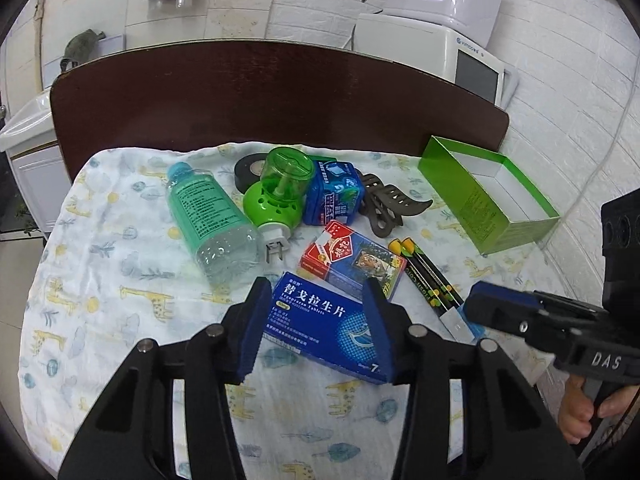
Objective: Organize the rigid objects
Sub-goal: 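Lower the left gripper onto the blue medicine box and close it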
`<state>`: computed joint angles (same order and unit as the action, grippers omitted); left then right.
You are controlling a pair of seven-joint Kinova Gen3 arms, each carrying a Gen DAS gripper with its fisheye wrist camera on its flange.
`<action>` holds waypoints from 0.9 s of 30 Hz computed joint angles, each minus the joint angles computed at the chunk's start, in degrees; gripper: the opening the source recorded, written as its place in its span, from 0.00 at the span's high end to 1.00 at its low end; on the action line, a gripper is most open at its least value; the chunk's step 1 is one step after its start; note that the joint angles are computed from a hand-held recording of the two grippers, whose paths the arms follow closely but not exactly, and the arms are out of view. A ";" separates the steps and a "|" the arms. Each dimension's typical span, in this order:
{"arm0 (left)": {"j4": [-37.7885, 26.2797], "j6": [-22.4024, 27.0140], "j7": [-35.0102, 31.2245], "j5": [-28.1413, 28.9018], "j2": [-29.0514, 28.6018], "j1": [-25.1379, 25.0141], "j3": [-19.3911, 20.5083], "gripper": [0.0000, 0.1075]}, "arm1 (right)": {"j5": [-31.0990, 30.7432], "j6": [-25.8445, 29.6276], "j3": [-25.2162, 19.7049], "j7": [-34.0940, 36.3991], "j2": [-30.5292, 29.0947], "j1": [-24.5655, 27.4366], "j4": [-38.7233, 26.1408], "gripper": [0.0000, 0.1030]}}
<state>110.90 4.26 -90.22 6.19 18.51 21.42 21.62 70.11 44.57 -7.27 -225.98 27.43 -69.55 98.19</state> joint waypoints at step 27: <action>-2.96 10.91 -15.79 12.73 5.50 -6.66 5.01 0.63 | -21.83 -11.79 9.96 17.06 2.94 -0.01 -3.27 0.63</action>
<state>107.94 15.17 -106.01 18.92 24.01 14.76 26.63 48.28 32.78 2.69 -208.92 30.38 -69.56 94.92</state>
